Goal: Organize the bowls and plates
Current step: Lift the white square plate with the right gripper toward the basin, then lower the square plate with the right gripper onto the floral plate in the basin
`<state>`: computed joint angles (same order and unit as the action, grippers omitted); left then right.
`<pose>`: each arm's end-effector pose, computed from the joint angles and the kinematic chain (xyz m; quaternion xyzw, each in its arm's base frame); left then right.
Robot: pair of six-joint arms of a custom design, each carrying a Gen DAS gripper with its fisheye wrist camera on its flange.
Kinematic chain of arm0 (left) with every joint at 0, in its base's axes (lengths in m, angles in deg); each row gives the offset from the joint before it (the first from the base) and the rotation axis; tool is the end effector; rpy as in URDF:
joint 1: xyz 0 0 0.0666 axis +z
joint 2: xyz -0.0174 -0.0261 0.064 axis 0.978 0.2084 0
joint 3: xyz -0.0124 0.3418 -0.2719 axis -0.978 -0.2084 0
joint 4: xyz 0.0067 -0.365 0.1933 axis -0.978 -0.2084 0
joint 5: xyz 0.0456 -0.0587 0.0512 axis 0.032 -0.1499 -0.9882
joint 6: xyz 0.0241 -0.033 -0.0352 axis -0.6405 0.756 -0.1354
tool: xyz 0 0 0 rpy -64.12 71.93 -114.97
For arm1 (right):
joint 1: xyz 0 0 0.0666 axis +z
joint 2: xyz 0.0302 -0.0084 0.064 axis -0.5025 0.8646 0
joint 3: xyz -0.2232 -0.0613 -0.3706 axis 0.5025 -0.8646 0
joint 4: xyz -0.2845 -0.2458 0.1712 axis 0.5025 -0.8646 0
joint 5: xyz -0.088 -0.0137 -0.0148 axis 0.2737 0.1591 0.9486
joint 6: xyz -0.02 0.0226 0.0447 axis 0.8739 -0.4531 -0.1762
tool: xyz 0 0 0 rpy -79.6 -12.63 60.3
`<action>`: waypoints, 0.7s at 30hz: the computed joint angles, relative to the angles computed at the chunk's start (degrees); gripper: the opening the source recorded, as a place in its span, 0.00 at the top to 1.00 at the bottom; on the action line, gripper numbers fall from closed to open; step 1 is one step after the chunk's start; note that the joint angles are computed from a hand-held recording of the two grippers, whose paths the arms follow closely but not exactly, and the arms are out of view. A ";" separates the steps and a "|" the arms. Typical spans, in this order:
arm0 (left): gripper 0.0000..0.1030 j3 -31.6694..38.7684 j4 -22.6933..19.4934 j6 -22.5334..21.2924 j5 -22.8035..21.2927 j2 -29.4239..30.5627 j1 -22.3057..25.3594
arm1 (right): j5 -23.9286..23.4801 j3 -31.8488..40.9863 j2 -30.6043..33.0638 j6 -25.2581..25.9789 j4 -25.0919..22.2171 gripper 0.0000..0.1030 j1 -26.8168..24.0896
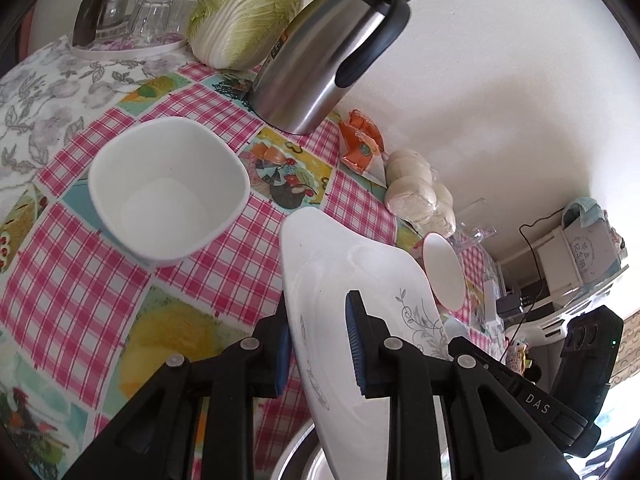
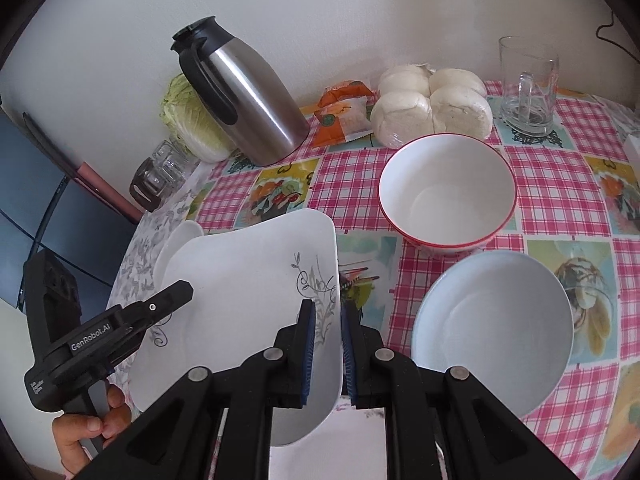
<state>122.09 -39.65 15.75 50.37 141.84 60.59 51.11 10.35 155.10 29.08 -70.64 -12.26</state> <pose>0.5580 -0.1894 0.5307 -0.0198 0.9256 -0.2963 0.2347 0.5071 0.1667 0.5459 0.1077 0.9437 0.1703 0.2624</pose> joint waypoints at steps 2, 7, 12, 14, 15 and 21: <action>0.76 -0.24 -0.64 -0.94 -0.34 -1.02 -0.33 | 0.42 -1.12 -1.42 -0.76 0.04 0.86 0.47; 0.76 -2.64 -0.58 -2.67 -1.54 -4.31 -1.17 | 1.07 -3.87 -5.02 -2.47 0.13 0.86 1.71; 0.76 -5.53 -0.96 -2.42 -0.17 -6.35 -1.04 | 1.35 -7.63 -8.96 -4.99 1.81 0.86 2.90; 0.76 -6.64 -0.85 -2.73 -0.75 -7.26 -1.23 | 1.22 -9.46 -10.50 -6.32 2.87 0.86 3.49; 0.76 -7.01 -1.08 -3.21 -1.18 -7.63 -1.44 | 1.35 -10.28 -11.15 -6.80 3.24 0.86 3.87; 0.76 -8.97 -1.48 -5.23 -2.51 -9.51 -2.51 | 1.67 -16.15 -15.10 -11.38 6.93 0.86 5.12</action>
<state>113.12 -41.13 10.52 47.86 132.33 58.09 52.77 -5.80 140.00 17.69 -63.71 -7.14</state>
